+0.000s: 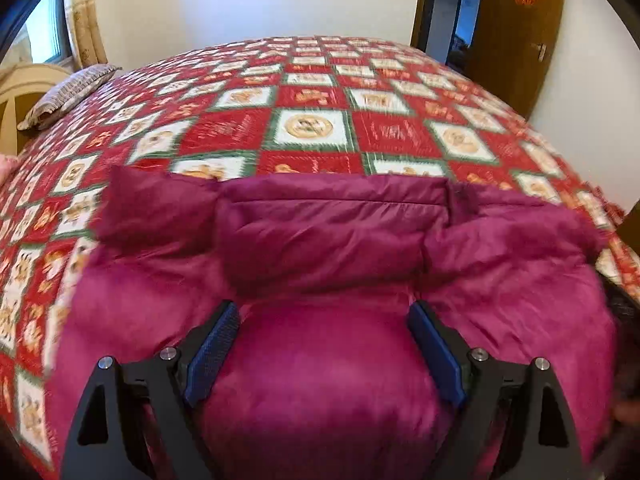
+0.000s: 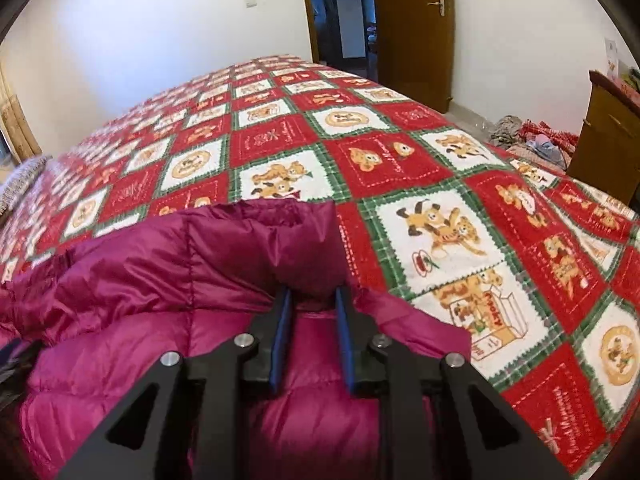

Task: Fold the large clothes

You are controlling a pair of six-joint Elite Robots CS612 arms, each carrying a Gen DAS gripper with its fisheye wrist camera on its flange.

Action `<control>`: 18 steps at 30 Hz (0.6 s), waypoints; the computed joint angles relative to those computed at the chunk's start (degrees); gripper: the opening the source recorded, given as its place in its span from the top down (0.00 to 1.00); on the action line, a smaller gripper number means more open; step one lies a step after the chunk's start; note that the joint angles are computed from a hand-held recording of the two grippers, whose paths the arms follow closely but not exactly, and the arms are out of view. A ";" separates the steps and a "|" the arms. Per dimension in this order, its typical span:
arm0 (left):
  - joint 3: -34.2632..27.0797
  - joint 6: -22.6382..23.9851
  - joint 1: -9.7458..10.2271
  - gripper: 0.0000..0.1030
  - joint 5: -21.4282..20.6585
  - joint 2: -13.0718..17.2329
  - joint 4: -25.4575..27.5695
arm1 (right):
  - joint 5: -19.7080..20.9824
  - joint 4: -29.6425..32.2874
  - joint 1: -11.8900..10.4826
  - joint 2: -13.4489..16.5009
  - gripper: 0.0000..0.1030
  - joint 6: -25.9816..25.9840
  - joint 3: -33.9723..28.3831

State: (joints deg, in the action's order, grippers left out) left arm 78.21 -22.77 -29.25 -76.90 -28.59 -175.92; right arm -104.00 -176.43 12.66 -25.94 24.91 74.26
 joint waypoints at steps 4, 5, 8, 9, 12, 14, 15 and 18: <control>8.40 -2.78 0.73 0.15 0.37 -4.08 -11.11 | -3.49 -8.00 2.05 -2.37 0.81 -2.83 3.85; 9.68 -3.67 0.90 0.15 0.69 -4.62 -12.75 | -1.85 -11.36 2.61 -2.97 0.81 -4.01 5.07; 13.45 -8.14 1.61 0.15 1.34 -5.80 -17.32 | 2.74 -15.47 4.67 -3.81 0.81 -7.01 6.71; 14.23 -9.94 1.86 0.15 0.98 -5.84 -18.13 | 4.62 -15.79 5.23 -3.71 0.81 -7.20 6.68; 14.88 -13.53 2.39 0.15 -1.11 -5.19 -17.47 | 8.41 -14.84 6.66 -2.63 0.81 -7.12 5.25; 14.82 -14.69 2.31 0.15 -0.93 -4.69 -15.56 | 7.52 -13.01 7.91 -1.15 0.81 -8.39 3.15; 14.87 -15.32 2.32 0.15 -1.00 -4.41 -15.43 | 7.08 -12.22 8.22 -0.59 0.82 -8.23 2.46; 14.83 -18.07 3.08 0.15 -4.72 -3.37 -16.14 | 5.75 -9.21 8.70 1.14 0.82 -7.66 0.52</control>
